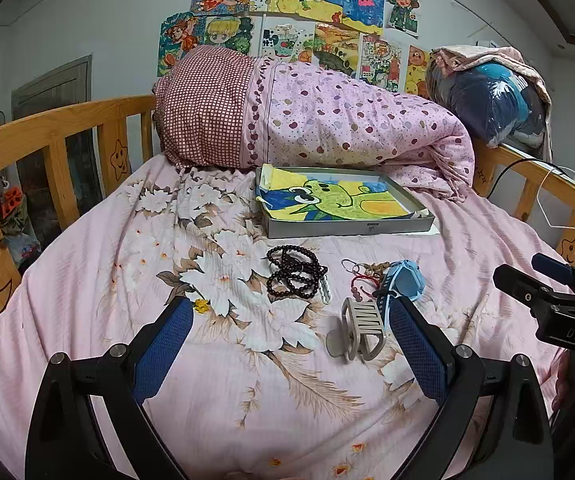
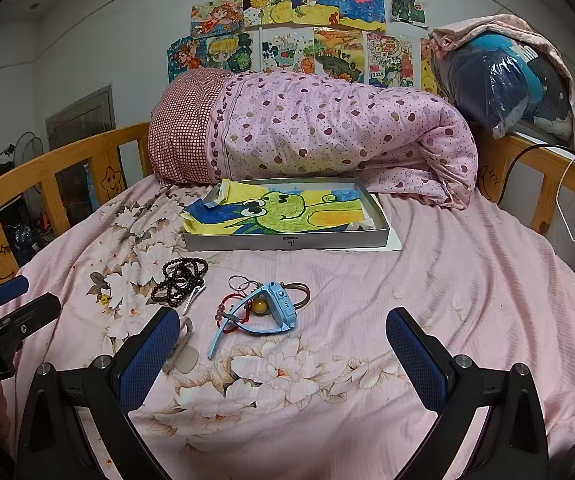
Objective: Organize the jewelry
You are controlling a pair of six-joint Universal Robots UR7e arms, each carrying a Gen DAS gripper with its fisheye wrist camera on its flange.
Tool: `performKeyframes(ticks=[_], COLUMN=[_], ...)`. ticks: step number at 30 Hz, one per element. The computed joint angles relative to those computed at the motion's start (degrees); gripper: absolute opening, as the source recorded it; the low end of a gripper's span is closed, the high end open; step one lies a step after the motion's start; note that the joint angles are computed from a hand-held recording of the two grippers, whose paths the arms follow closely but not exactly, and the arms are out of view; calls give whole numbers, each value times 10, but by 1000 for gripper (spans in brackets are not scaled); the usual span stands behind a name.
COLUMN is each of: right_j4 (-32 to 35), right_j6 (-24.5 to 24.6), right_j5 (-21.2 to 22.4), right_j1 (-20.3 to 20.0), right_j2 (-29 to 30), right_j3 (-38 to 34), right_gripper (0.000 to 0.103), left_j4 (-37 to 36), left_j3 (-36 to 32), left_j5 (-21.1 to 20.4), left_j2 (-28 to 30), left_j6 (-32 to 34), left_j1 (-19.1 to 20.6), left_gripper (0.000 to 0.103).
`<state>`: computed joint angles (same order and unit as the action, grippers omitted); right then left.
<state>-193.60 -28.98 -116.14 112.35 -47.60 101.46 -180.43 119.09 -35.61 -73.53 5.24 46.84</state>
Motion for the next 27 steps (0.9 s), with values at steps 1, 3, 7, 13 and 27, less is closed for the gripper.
performKeyframes(ticks=[1, 3, 7, 13, 27], right_j4=[0, 1, 1, 1, 6], right_j6=[0, 0, 0, 1, 2], right_j5=[0, 0, 0, 0, 0], right_j1=[0, 0, 0, 0, -1], right_j2=[0, 0, 0, 0, 1], right_j3=[0, 0, 0, 0, -5], right_gripper=[103, 103, 103, 103, 103], left_j4=[0, 0, 0, 1, 3], left_j3=[0, 0, 0, 0, 0], left_j5=[0, -1, -1, -1, 0], left_j2=[0, 0, 0, 0, -1], left_j6=[0, 0, 0, -1, -2], left_j1=[0, 0, 0, 0, 0], left_gripper=[96, 96, 96, 96, 96])
